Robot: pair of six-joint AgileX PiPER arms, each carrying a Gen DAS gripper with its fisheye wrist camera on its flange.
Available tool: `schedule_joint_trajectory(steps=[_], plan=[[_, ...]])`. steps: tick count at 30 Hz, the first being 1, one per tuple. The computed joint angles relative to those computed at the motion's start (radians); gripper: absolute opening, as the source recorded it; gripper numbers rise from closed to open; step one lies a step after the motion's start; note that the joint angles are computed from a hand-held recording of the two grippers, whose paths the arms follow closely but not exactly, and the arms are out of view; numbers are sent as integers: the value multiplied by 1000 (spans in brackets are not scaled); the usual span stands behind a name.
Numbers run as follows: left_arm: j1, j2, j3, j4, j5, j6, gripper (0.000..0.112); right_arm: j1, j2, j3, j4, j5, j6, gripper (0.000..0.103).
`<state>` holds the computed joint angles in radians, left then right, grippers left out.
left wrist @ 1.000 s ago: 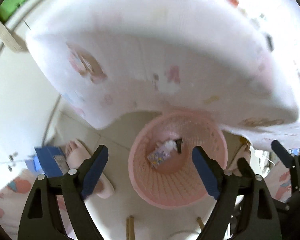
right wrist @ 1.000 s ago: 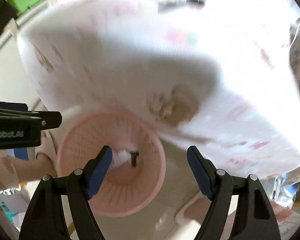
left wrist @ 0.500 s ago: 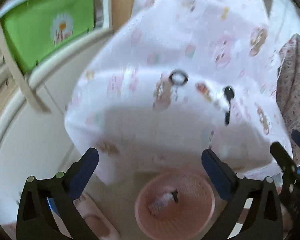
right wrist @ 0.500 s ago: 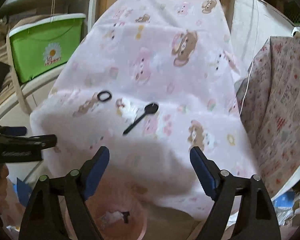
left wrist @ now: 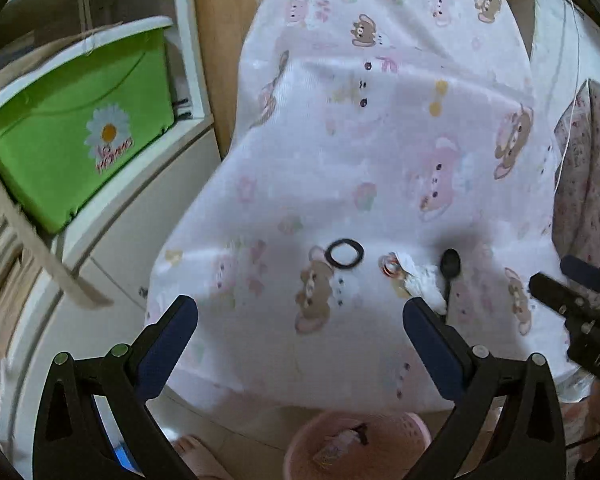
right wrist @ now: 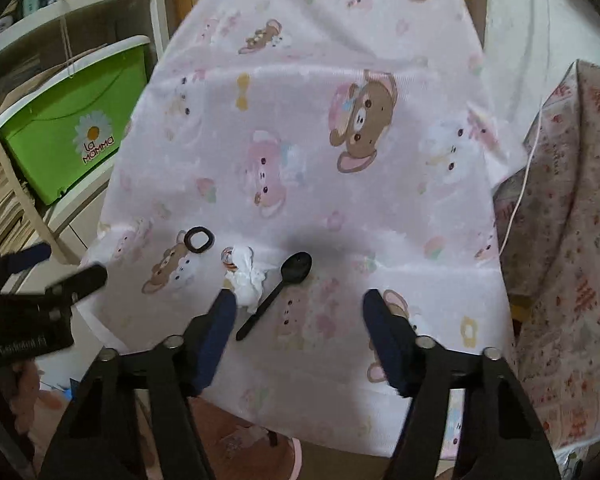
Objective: Collect trash
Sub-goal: 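Raise both grippers back toward the items on the cloth, then grasp the black hair tie with the left gripper while the right gripper grasps the black spoon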
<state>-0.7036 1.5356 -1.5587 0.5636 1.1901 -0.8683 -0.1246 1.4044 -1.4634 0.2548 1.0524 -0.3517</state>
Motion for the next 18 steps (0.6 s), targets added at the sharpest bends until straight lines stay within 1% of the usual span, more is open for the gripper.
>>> schedule_joint_trajectory(steps=[1, 3, 4, 5, 7, 8, 9, 10, 11, 12, 15, 18], plan=[[14, -3, 12, -7, -25, 17, 101, -6, 15, -7, 6, -2, 0, 64], [41, -21, 56, -26, -78, 19, 101, -21, 45, -13, 20, 2, -1, 52], [50, -31, 83, -25, -105, -1, 100, -43, 62, -12, 50, 3, -11, 50], [49, -36, 105, -7, -117, -39, 97, -62, 75, -10, 79, 4, -19, 50], [57, -8, 92, 13, -89, -78, 94, -88, 90, -2, 109, -5, -17, 50], [78, -1, 85, -18, -99, -62, 94, -89, 92, 8, 95, -37, 4, 50], [99, 7, 77, -58, -112, -14, 94, -79, 86, 20, 58, -77, 36, 50], [125, 24, 57, -116, -122, 75, 92, -58, 67, 52, -12, -155, 91, 50], [147, 29, 58, -166, -149, 129, 88, -46, 55, 75, -67, -213, 129, 50], [162, 35, 57, -196, -163, 147, 87, -41, 59, 78, -82, -231, 140, 50], [194, 61, 37, -262, -176, 185, 87, -73, 100, 35, 0, -177, 93, 50], [204, 78, 31, -278, -204, 199, 87, -67, 119, 14, 4, -161, 76, 50]])
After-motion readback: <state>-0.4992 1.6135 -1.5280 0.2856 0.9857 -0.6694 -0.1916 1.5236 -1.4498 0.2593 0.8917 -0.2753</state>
